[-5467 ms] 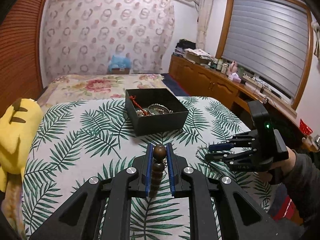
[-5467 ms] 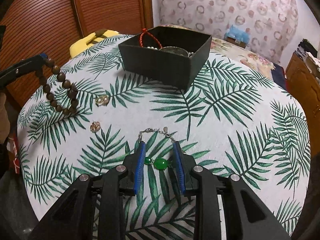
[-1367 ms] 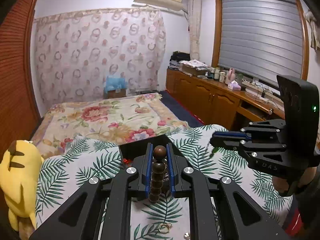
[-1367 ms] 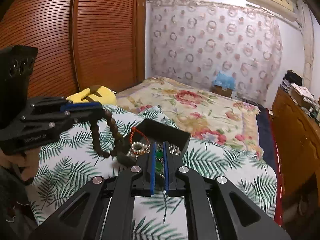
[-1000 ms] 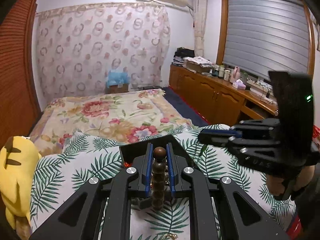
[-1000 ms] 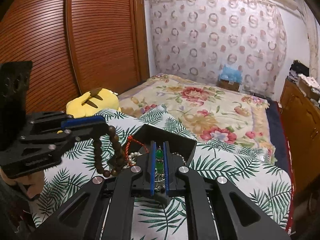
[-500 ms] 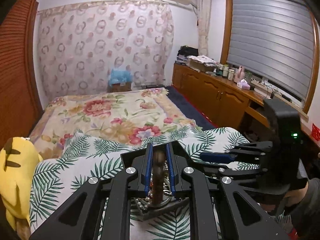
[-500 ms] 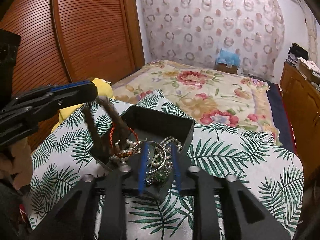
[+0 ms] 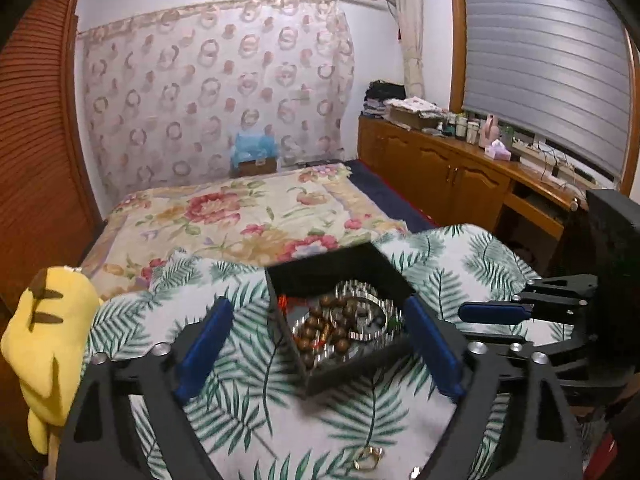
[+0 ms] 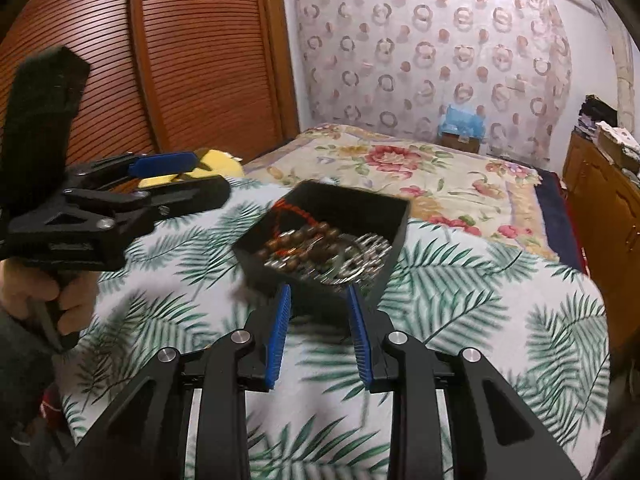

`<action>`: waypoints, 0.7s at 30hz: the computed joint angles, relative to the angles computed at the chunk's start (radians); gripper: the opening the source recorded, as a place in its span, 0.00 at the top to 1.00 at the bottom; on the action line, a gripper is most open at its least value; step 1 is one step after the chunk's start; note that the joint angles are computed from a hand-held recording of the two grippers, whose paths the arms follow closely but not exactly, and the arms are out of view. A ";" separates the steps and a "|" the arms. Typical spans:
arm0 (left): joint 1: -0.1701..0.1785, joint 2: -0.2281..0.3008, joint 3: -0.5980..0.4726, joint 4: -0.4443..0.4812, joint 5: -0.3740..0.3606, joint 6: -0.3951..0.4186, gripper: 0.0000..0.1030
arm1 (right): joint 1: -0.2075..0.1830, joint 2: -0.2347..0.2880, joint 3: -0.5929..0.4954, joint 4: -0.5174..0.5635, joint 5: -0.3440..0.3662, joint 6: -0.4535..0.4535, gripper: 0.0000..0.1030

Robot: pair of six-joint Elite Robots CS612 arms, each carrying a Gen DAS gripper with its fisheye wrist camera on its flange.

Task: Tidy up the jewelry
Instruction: 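Grasp the gold flower earring with the right tool while the left tool grasps the gold ring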

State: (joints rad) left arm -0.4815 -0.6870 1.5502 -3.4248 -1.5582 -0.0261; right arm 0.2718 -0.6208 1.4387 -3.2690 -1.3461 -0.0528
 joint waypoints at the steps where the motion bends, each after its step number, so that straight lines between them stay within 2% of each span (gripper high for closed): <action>1: 0.002 -0.002 0.009 0.001 -0.005 -0.004 0.12 | 0.003 -0.002 0.009 -0.001 0.003 -0.003 0.69; 4: 0.006 -0.007 0.034 -0.002 -0.014 -0.007 0.10 | 0.012 -0.009 0.029 0.006 0.011 -0.021 0.69; 10: 0.003 -0.014 0.078 -0.001 0.035 -0.003 0.09 | 0.036 -0.008 0.047 0.046 0.035 -0.066 0.69; 21: 0.008 -0.017 0.129 0.031 0.050 -0.033 0.09 | 0.066 -0.004 0.048 0.133 0.025 -0.134 0.69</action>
State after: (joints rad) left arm -0.4731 -0.7042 1.6796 -3.3935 -1.5085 -0.0588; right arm 0.3377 -0.6244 1.4871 -3.1364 -1.3209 -0.1870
